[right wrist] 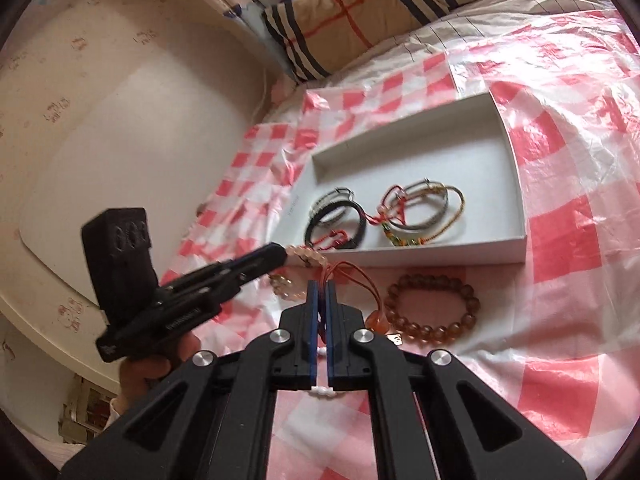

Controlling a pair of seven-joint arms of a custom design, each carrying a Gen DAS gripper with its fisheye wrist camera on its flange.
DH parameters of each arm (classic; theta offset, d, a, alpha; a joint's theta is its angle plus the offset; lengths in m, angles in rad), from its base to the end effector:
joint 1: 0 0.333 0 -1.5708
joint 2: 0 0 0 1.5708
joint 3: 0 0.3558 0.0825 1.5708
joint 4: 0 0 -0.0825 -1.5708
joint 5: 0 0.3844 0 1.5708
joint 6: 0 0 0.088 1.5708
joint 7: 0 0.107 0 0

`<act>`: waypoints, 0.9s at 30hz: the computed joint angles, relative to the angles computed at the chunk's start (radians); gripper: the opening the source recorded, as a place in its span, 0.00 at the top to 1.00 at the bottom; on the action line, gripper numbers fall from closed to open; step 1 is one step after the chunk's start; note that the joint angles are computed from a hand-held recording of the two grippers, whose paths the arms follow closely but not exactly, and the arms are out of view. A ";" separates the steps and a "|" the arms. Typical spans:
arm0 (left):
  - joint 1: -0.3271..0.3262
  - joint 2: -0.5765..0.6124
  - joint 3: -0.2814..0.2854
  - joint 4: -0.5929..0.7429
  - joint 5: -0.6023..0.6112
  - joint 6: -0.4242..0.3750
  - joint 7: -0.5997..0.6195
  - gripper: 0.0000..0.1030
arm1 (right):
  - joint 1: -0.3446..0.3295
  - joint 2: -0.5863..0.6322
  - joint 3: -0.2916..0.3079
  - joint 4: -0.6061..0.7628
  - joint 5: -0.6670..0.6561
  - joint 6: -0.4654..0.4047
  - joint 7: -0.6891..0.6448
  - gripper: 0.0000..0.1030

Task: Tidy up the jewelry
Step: 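Carry the bead bracelet into the tray with the right tool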

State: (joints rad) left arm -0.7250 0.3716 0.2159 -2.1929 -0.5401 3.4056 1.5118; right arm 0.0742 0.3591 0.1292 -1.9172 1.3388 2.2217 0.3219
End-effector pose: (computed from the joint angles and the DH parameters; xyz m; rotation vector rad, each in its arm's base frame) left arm 0.5565 -0.2557 0.3522 -1.8951 1.7409 -1.0204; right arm 0.6282 0.1545 0.3608 -1.8239 1.0655 0.3819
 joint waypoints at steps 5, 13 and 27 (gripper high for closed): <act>0.047 -0.008 -0.054 -0.011 0.004 0.049 0.005 0.93 | -0.007 -0.011 0.008 0.008 0.105 -0.029 -0.048 0.96; 0.158 -0.026 -0.175 -0.019 -0.009 0.108 0.033 0.93 | 0.015 -0.022 0.005 0.021 0.137 -0.021 -0.082 0.96; 0.276 -0.019 -0.266 -0.001 0.024 0.146 -0.005 0.93 | 0.031 0.050 0.030 0.119 0.131 -0.015 -0.062 0.96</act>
